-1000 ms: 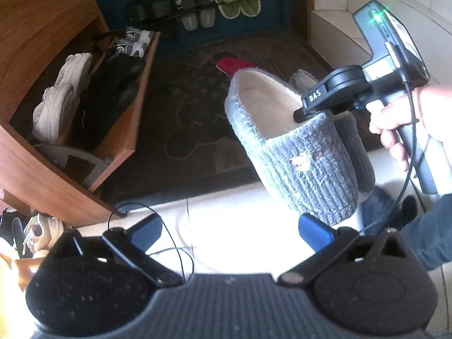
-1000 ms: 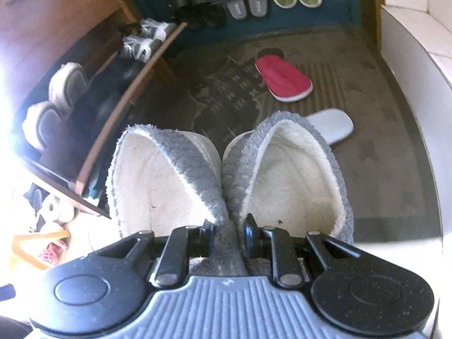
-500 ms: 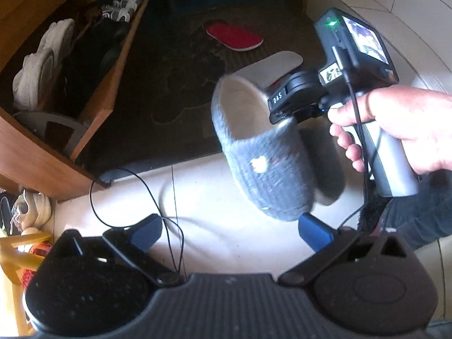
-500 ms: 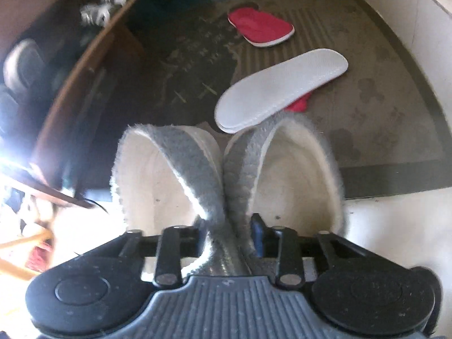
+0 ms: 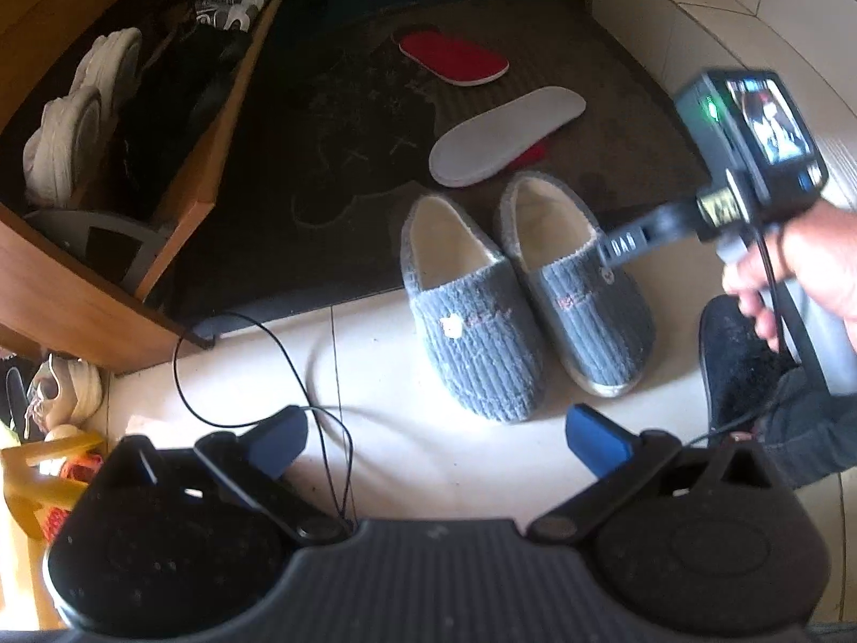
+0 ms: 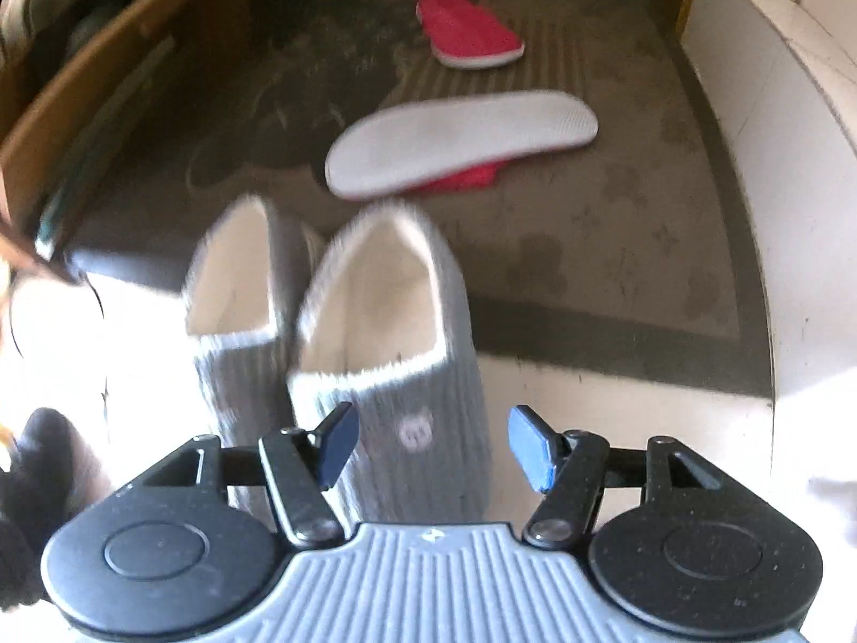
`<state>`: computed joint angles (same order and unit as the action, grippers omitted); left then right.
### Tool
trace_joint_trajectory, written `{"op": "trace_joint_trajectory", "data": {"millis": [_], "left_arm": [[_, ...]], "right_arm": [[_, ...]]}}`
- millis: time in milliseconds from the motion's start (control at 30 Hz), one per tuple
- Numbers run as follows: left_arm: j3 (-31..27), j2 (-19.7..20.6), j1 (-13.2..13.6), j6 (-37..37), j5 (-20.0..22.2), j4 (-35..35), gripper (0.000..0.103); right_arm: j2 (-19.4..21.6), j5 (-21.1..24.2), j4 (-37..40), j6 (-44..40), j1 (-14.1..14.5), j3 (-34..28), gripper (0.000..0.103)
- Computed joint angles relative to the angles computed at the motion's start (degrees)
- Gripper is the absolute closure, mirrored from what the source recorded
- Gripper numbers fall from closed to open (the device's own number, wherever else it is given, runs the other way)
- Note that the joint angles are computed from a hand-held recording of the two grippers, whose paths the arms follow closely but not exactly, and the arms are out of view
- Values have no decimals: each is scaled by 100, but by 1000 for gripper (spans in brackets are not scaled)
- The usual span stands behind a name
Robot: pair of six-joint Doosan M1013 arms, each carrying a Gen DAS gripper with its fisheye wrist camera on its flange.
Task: Organize scattered shoes
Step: 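Carry the grey slippers and lower them onto the tiled floor beside the cabinet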
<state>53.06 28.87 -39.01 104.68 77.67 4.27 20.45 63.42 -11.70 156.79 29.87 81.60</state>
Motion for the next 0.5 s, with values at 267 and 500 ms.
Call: {"op": "trace_joint_trajectory", "data": {"millis": [267, 500], "left_arm": [[-52, 85, -7, -118, 175, 45, 0], [-119, 168, 38, -357, 305, 109, 0]], "right_arm": [[63, -158, 603, -136, -1, 240, 27], [62, -634, 1052, 482, -54, 526, 27]]}}
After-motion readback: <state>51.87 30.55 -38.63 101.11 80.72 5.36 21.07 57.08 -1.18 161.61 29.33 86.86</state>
